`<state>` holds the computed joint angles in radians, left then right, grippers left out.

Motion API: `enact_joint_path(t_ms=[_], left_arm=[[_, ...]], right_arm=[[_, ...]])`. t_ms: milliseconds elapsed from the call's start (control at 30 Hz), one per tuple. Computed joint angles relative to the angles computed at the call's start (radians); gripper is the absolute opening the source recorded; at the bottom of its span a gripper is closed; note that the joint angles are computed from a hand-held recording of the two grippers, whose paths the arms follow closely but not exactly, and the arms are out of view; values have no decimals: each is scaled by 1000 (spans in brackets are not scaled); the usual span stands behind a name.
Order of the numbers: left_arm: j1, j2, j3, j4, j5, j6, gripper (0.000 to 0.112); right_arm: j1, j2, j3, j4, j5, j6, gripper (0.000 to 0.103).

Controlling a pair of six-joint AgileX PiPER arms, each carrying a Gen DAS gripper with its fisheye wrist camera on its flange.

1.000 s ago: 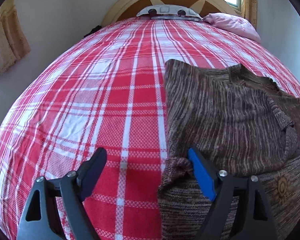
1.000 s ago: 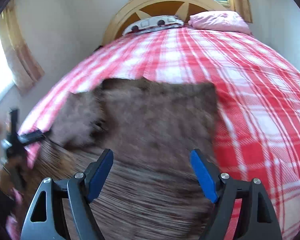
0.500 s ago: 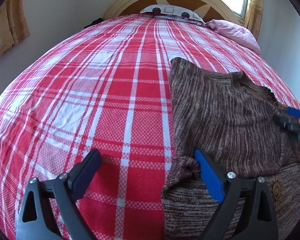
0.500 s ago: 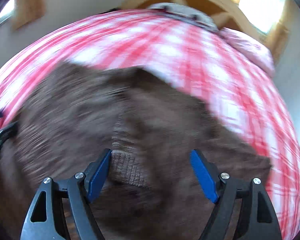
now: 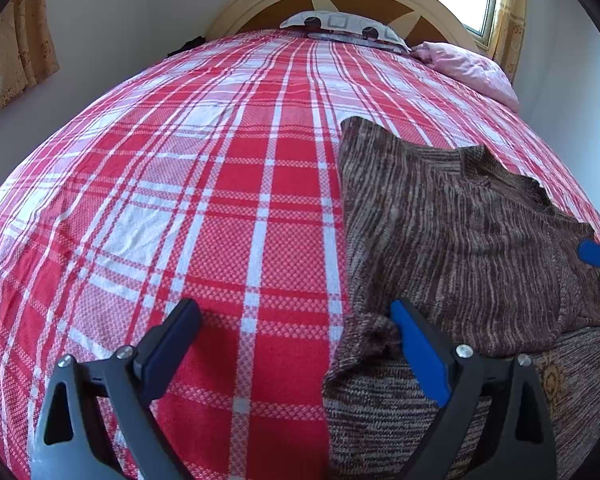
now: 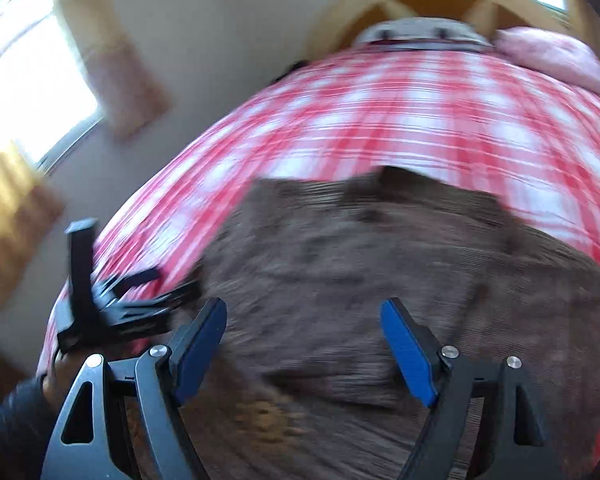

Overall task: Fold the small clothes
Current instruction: 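Fold the sweater side with that sleeve inward using the left gripper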

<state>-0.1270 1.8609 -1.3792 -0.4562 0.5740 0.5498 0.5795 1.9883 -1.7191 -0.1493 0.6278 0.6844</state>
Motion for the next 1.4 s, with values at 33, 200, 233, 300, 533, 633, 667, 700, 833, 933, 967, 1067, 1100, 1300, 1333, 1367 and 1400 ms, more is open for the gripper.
enact_joint_path(t_ms=[33, 200, 233, 300, 533, 633, 667, 700, 833, 933, 967, 1067, 1100, 1300, 1333, 1367, 1400], left_arm=[[2, 0, 0, -8, 3, 5, 99], [18, 1, 1, -57, 14, 42, 99], [20, 1, 1, -62, 16, 46, 100], [23, 1, 2, -71, 17, 53, 100], [22, -1, 4, -76, 17, 56, 100], [27, -2, 6, -88, 18, 65, 100], [30, -4, 9, -98, 18, 73, 100], [33, -4, 9, -103, 20, 76, 100], [37, -2, 6, -110, 26, 82, 100], [38, -4, 9, -117, 25, 87, 100], [35, -6, 12, -110, 19, 81, 100], [19, -12, 18, -58, 0, 38, 101], [13, -15, 20, -35, -6, 18, 101], [-3, -35, 45, 102, -37, -140, 103], [-1, -34, 45, 101, -37, -136, 103], [-4, -35, 46, 112, -40, -143, 103], [-7, -39, 52, 120, -48, -146, 103]], right_arm=[[-5, 24, -28, 37, 21, -29, 80], [-24, 24, 18, 202, 83, -127, 80], [-21, 0, 48, 220, 92, -142, 80], [-4, -60, 121, 264, 128, -176, 80], [107, -151, 251, 18, 136, 27, 80], [113, -184, 301, -72, -15, 140, 80], [114, -181, 300, -115, -64, 182, 80], [119, -170, 290, -150, -85, 200, 80], [88, -66, 171, -97, -42, 150, 80], [60, -46, 184, -21, 10, 156, 80], [68, -64, 216, -51, -12, 167, 80], [71, -92, 273, -88, -16, 226, 80], [74, -101, 296, -113, -32, 257, 80], [139, -171, 378, -356, 22, 551, 80], [153, -175, 380, -375, 45, 559, 80], [162, -184, 383, -391, 71, 560, 80], [185, -179, 366, -422, 138, 569, 80]])
